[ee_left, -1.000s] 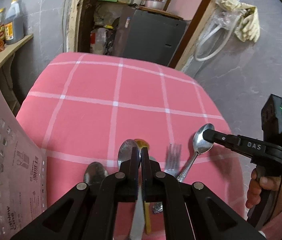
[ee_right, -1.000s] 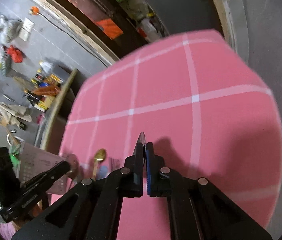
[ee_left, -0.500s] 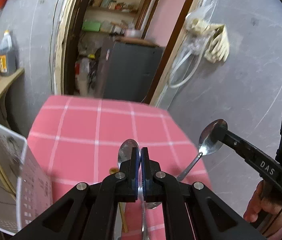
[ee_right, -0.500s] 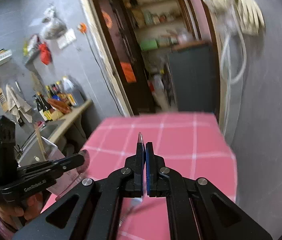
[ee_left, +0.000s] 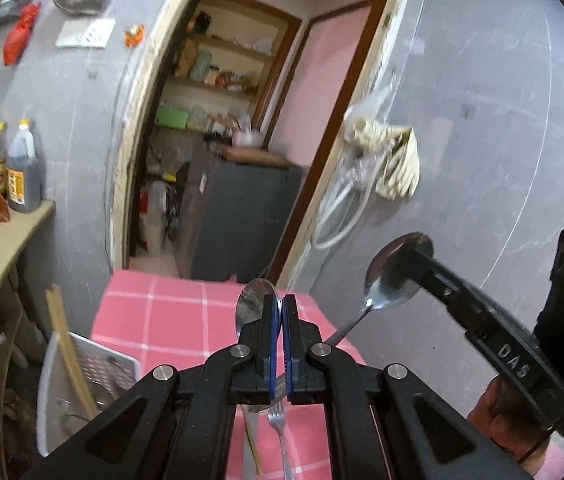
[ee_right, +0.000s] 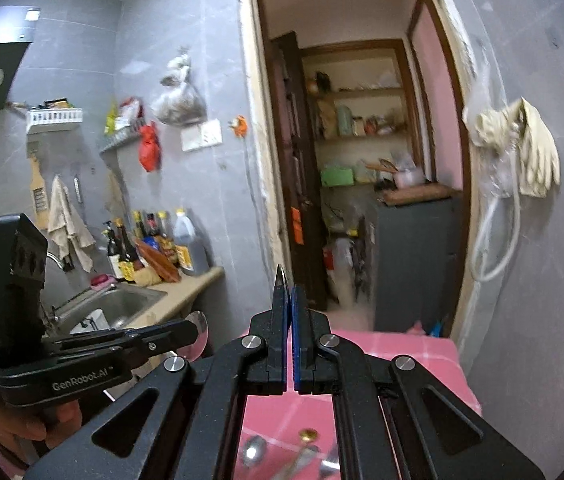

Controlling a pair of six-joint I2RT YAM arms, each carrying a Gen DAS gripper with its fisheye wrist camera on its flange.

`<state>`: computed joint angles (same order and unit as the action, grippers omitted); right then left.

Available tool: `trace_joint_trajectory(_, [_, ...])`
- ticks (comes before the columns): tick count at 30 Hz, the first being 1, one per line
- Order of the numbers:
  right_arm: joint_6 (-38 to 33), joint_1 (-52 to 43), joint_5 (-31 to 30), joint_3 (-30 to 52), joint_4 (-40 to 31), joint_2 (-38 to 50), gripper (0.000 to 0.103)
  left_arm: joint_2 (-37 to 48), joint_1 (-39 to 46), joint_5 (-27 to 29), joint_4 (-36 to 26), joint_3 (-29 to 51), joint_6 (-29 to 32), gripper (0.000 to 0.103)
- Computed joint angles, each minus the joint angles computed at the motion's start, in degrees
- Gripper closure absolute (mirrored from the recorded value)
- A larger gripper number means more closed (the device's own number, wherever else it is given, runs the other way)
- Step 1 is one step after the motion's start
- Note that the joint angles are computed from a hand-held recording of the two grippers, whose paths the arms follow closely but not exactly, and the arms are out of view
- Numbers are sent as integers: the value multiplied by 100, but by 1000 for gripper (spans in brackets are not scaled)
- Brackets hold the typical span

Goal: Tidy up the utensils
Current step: 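Lift both spoons and carry them over the white holder with both grippers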

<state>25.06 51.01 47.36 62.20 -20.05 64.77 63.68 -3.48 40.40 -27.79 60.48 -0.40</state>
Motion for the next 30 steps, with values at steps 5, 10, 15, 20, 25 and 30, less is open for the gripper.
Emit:
trace_joint_trajectory(5, [-66,365,246,591,103,698,101,45,1066,1050,94,116,-9,100])
trace_joint_trajectory(10, [105,436,267,1289,-258,1489,101,590,1847,1813,564,276,-359,100])
trace_joint_trajectory(15, [372,484,182,1538,-411,1973,101,1188,2089,2030,1129,247,-735,100])
trace_joint_trajectory(20, [446,551,87,1736,-613,2359,101,1637,2272,2240,1348,106,-817,100])
trace_joint_trajectory(25, [670,648,19,1850,-854,2602,101,2028,2458,2576,1441,135,-1177,100])
trace_joint_trajectory(30, [787,708,93,1897,-988,2648,101,2094,2511,2885,1790,267,-1646,100])
